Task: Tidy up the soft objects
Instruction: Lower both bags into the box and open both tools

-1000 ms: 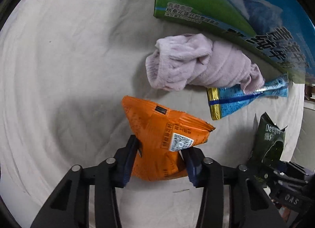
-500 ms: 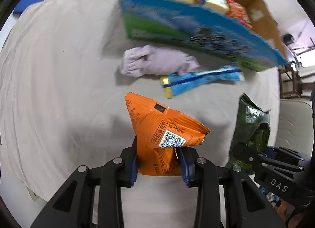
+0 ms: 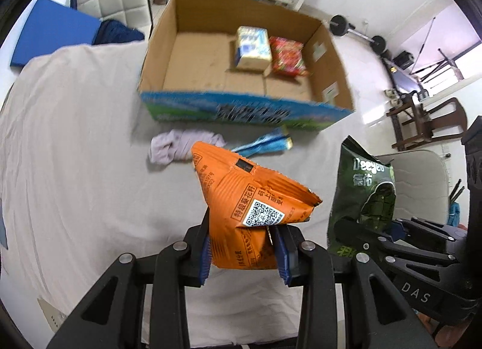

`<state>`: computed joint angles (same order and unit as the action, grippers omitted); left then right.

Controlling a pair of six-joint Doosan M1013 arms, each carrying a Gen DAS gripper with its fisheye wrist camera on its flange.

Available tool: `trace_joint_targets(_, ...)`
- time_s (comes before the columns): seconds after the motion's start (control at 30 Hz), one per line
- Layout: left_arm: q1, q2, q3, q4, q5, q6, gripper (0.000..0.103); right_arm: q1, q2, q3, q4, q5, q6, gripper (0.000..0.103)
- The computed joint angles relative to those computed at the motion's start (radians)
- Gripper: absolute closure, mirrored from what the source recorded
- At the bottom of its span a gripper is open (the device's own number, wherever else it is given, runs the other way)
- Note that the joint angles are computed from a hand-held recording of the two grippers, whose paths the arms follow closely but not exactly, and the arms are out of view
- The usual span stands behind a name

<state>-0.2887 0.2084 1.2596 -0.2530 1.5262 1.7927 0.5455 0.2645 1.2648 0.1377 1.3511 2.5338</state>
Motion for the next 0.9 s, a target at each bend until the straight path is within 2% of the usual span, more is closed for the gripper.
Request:
trace_joint_targets(0.2,-0.011,0.053,-0.121,-0.042,0.024,0.015,0.071,-0.017,0.022,-0.057,-0.030,-0.046,0.007,0.069)
trace_joint_targets(0.37,-0.031,0.157,-0.273,-0.019,0.029,0.001,0.071,-0.071,0.057,-0.116,-0.094,-0.030,-0.024,0.069)
trace_joint_targets(0.5,-0.044,0.278,-0.430,0.009,0.097,-0.025,0.071,-0.125,0.114,-0.174,-0.103,0.012,-0.062,0.069)
trace_joint_targets(0.67,-0.058,0.411,-0.579,0.045,0.187,-0.064,0.071,-0.181,0.186,-0.206,-0.050,0.043,-0.117,0.069)
trace_joint_targets(0.9,-0.074,0.557,-0.725,0.106,0.275,-0.096,0.071,-0.216,0.290,-0.228,0.009,0.082,-0.195,0.069)
